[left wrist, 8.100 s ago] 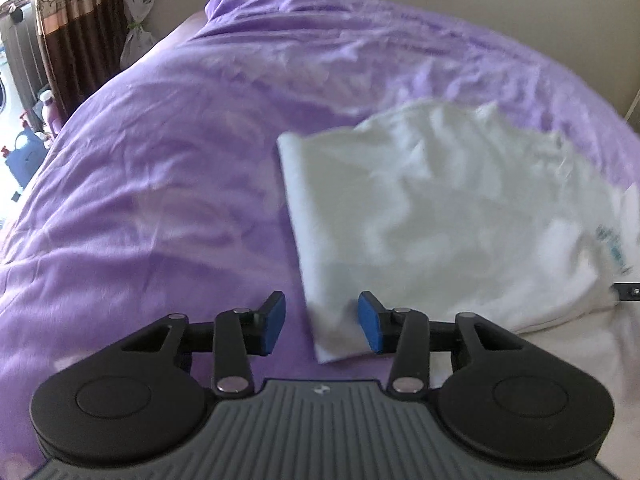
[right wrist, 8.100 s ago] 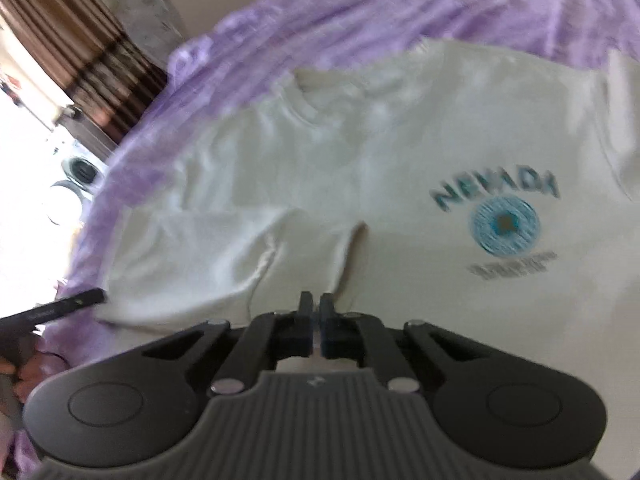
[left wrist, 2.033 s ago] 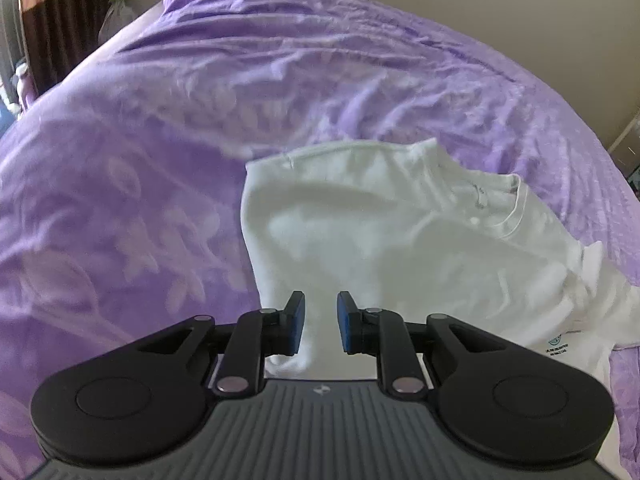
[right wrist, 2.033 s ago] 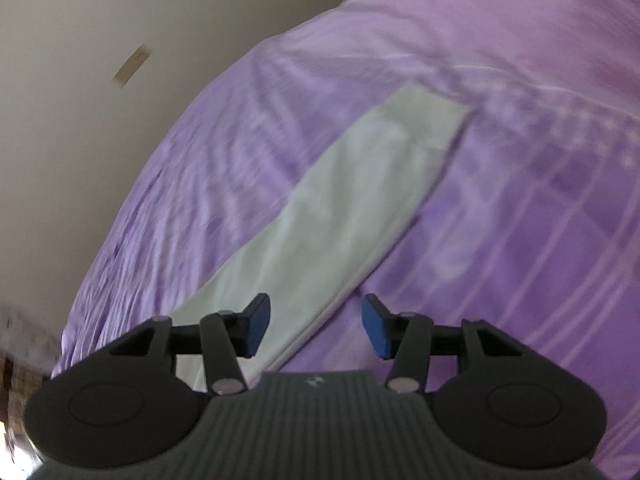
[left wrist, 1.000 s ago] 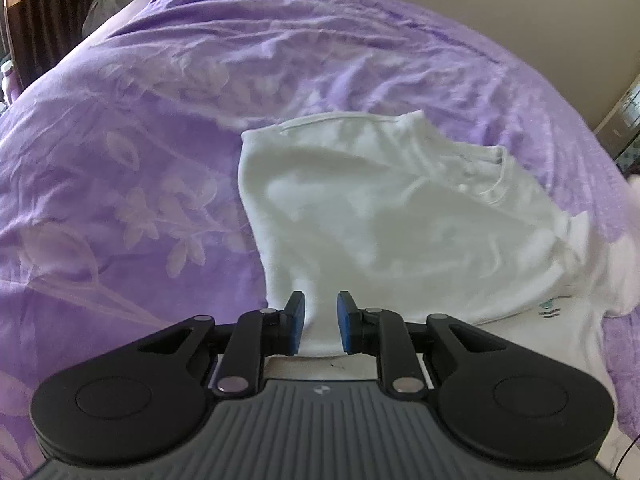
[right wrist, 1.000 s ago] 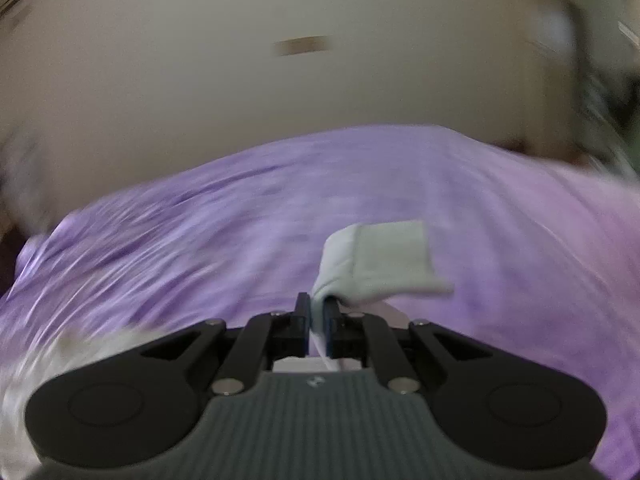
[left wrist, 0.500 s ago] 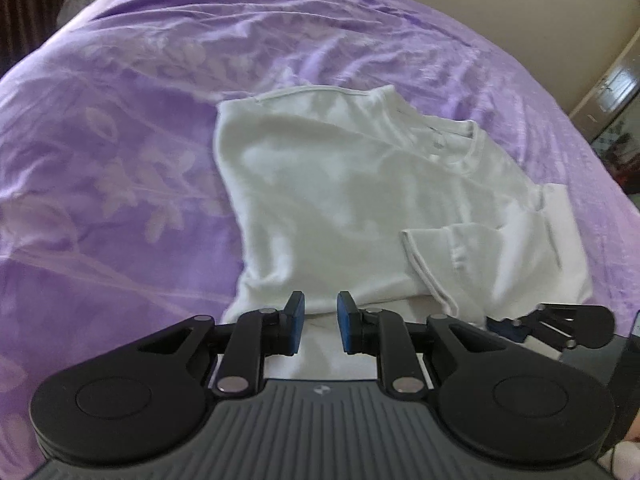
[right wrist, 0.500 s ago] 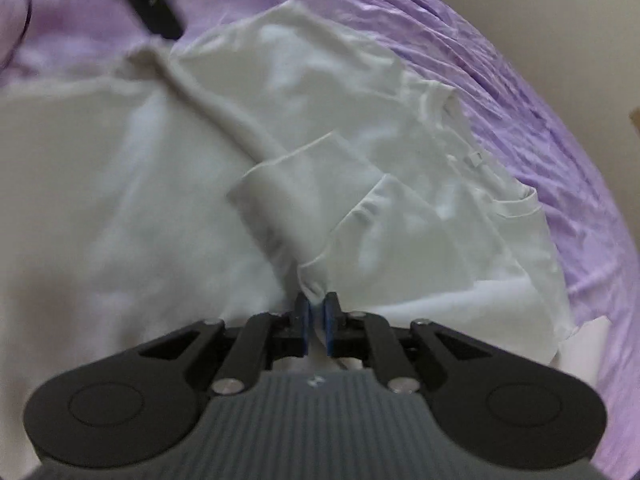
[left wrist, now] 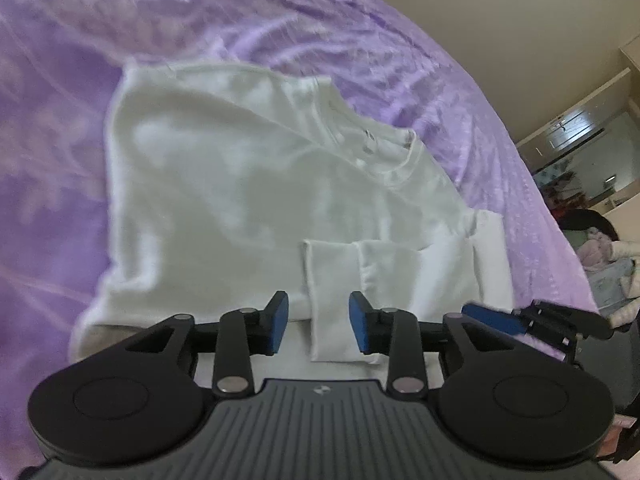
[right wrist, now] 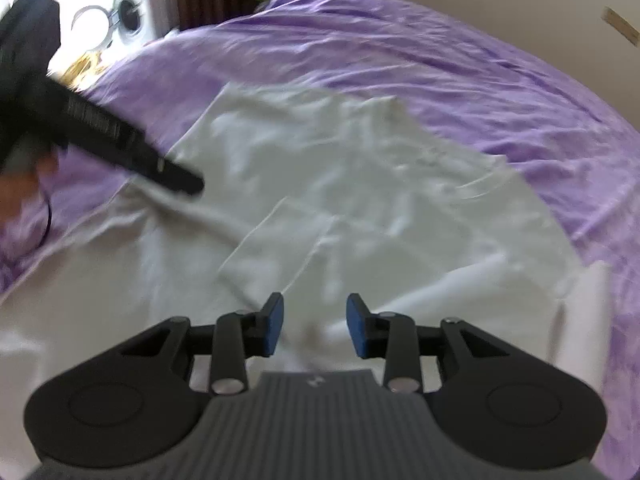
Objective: Fold small clothes
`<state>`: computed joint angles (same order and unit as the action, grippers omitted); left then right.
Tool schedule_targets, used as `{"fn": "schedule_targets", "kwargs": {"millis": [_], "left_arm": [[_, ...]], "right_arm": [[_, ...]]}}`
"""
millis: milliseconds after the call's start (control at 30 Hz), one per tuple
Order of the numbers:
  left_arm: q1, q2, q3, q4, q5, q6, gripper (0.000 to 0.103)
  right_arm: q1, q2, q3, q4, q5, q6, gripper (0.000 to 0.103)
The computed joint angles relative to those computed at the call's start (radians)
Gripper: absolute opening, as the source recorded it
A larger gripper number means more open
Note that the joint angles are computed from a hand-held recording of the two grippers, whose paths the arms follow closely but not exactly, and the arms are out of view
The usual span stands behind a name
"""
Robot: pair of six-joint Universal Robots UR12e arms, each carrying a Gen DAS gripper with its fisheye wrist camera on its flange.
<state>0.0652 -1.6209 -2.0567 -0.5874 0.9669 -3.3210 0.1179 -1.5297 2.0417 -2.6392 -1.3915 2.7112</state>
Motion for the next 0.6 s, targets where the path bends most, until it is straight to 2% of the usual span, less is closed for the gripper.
{"fn": "schedule_targets", "kwargs": {"millis": [167,200,267,333,400,467,500,533,567,600], "left_arm": [[-0.019,-0.054,0.037,-0.102,-0.054,0.015,0.042],[-0.024,-0.058,0.041,-0.112,-0.048,0.024,0.043],[-0.045,-0.061,0.047,-0.118,0.014,0.045,0.046],[-0.063,-0.069,0.060,-0.146,0.071,0.105,0.047],[-0.068,-0.076,0.063,-0.151,0.077,0.125,0.048],[-0.065,-0.084,0.064,-0.151,0.045,0.118,0.046],[-0.064,-0.085,0.067,-0.155,0.033,0.113,0.034],[-0.065,-0.088,0.075,-0.172,0.021,0.113,0.010],[-0.073,-0.086,0.088,-0.194,0.044,0.117,0.003],[-0.081,-0.082,0.098,-0.210,0.069,0.136,0.003]], "right_arm": [[-0.012,0.028,-0.022,-0.016,-0.051,0.036,0.029],[-0.015,0.028,-0.020,-0.015,-0.052,0.040,0.029],[-0.023,0.034,-0.015,-0.018,-0.055,0.040,0.029],[-0.029,0.044,-0.014,-0.019,-0.058,0.037,0.029],[-0.034,0.053,-0.013,-0.020,-0.064,0.040,0.029],[-0.038,0.060,-0.010,-0.027,-0.065,0.052,0.029],[-0.039,0.062,-0.010,-0.028,-0.066,0.055,0.029],[-0.038,0.063,-0.008,-0.031,-0.070,0.053,0.029],[-0.036,0.064,-0.006,-0.037,-0.080,0.042,0.029],[-0.030,0.066,-0.003,-0.052,-0.101,0.015,0.029]]}}
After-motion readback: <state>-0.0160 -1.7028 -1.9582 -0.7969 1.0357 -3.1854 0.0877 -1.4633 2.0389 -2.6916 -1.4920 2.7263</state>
